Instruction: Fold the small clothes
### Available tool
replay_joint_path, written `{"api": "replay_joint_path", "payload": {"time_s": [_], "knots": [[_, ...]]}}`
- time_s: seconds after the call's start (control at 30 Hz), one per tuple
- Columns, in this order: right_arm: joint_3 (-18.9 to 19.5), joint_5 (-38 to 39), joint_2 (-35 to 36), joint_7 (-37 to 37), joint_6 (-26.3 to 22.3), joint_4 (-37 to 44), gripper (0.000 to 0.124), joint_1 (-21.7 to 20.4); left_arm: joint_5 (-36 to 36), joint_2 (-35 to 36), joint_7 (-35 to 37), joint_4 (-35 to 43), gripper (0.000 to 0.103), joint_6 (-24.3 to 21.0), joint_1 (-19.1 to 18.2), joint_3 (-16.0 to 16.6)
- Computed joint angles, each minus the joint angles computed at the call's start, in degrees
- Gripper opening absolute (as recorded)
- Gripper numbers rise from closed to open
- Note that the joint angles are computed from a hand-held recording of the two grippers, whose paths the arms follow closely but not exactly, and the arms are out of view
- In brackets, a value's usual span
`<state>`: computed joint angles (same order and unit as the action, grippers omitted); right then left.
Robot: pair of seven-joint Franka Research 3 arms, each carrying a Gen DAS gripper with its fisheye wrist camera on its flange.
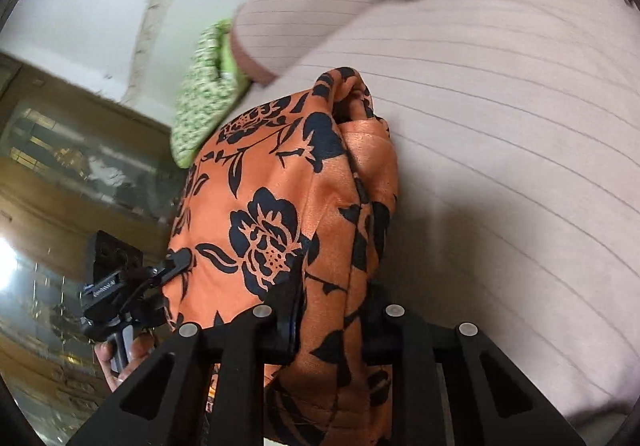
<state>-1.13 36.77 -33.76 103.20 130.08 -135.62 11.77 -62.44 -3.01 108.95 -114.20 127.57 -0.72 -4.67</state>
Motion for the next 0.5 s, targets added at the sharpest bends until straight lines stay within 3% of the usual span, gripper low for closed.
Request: {"api": "replay_joint_path", "payload": {"time_s": [0.13, 0.17, 0.27, 0.37, 0.5], "knots": [[0.7, 1.4, 4.8, -3.0, 0.9, 0.1, 0.022, 2.5, 1.5, -0.9, 1.5, -4.7, 0.028, 0.8, 1.0, 1.0], [0.8, 1.1, 6.3, -2.9, -0.8, 0.1, 0.024, 2.7, 4.6, -0.1, -2.2, -5.3, 0.033, 0.1, 2.1, 0.3], [1.2, 1.8, 6.3, -1.8, -0.4, -1.4, 0.037, 2.4, 0.1, -0.5, -3.2, -6.3, 0.037, -3.6, 2.4, 1.9], [1.4, 2.0, 5.6, -1.2, 0.8, -1.8, 0.048, 2.1, 9.0, -2.9, -4.0, -6.1, 0.046, 2.9, 1.2, 0.2], [1.4, 0.4, 3.6, -0.2, -0.4, -3.3, 0.056, 1.4, 12.9, -4.5, -7.0, -7.6, 0.049, 4.7, -0.6, 0.1]]}}
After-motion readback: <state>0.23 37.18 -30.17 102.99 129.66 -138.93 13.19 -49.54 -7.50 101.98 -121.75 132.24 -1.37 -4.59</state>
